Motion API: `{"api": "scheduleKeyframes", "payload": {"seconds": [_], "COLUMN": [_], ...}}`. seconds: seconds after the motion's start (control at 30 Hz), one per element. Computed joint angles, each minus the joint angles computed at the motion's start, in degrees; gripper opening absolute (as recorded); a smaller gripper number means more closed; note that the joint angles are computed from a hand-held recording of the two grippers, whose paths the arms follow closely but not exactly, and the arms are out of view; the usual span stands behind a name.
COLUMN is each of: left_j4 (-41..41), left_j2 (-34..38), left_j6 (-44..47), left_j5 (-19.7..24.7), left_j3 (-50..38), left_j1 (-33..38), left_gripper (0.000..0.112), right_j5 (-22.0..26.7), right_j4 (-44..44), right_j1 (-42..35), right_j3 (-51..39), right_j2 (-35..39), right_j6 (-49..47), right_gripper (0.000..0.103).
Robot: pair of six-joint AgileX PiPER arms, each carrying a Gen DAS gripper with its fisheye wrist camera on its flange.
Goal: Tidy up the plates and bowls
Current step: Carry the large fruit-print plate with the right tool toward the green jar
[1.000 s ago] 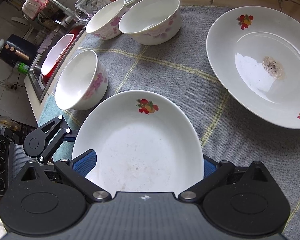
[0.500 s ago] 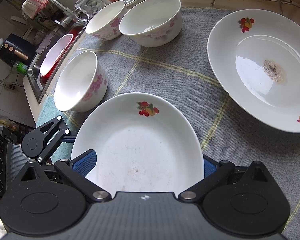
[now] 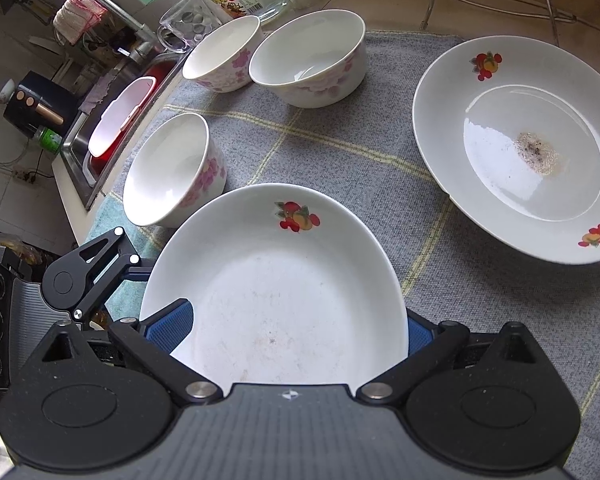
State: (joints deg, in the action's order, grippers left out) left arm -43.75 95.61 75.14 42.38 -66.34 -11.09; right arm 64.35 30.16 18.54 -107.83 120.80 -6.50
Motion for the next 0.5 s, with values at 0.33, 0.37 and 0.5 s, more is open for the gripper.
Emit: {"api": "scheduleKeyframes", "payload": {"seconds": [0.33,0.37,0.5], "left_j4": [2.91,3.06,4.28], "left_j2": [0.91,1.11,1.93], "left_j6": [-6.83,-7.41,-9.87], "left_j5": [1.11,1.14,1.12], "left_j3": [-3.86,-4.31,-6.35], "left_j1": [-3.83,-4.35,-6.53], "left_gripper": [0.102,0.102,0.102], "right_j5": [-1.42,-1.6,-1.97], "right_j4": [0.41,0.66,1.35], "right_j1": [-2.23,-2.76,-4.78], "right_j3": [4.65,5.4,8.03], "right_j2": [-3.84,-4.42,-6.68], "right_j6": [-2.34,-2.82,-4.51], "right_gripper": [0.103,0.103,0.103]}}
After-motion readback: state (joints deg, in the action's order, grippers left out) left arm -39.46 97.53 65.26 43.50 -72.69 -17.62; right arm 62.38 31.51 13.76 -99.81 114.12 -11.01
